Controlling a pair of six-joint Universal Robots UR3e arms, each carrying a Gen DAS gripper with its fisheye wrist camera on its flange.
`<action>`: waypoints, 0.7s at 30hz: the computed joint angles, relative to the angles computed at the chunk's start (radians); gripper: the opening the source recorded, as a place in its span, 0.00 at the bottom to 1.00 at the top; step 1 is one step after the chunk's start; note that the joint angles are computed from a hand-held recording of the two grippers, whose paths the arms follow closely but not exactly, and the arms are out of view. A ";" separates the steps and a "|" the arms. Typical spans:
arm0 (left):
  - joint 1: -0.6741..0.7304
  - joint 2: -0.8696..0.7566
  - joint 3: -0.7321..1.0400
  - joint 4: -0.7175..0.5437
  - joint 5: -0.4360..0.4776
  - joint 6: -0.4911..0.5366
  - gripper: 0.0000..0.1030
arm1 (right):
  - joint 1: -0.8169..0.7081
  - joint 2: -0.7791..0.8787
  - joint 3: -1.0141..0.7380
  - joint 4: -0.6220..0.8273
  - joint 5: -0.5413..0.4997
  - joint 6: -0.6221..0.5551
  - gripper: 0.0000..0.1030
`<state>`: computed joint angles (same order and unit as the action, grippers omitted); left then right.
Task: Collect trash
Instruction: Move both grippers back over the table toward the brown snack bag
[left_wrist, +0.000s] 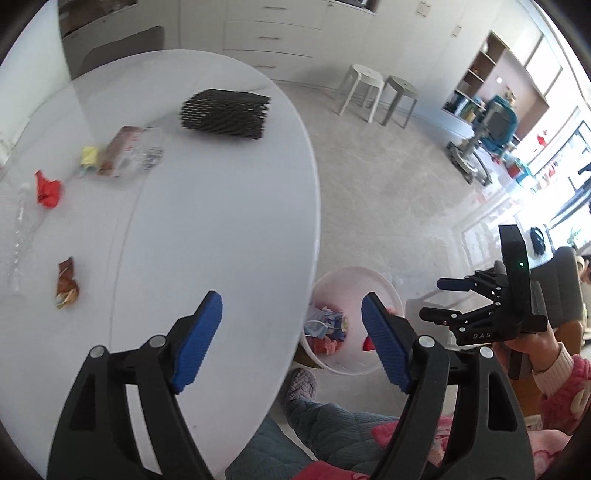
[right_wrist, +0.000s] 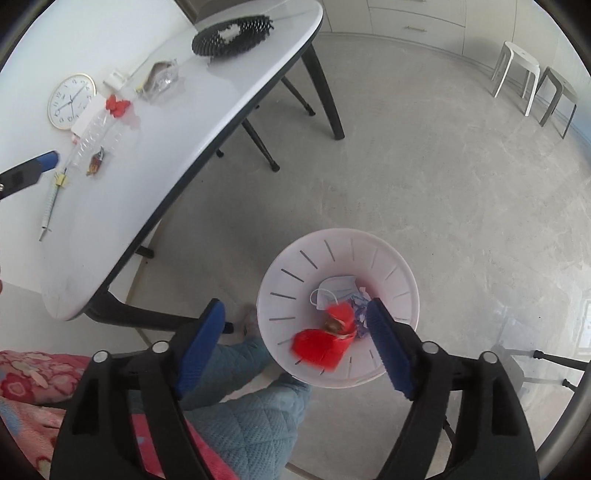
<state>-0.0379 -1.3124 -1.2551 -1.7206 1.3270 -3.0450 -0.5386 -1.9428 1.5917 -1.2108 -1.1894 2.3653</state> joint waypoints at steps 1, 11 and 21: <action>0.037 0.026 -0.010 -0.012 0.002 0.007 0.76 | 0.023 0.014 -0.010 -0.013 -0.004 0.022 0.79; 0.659 0.253 -0.116 -0.191 -0.114 0.434 0.82 | 0.348 0.190 -0.301 -0.179 0.013 0.369 0.92; 0.952 0.193 -0.127 -0.246 -0.171 0.755 0.82 | 0.779 0.597 -0.794 -0.334 -0.120 0.754 0.93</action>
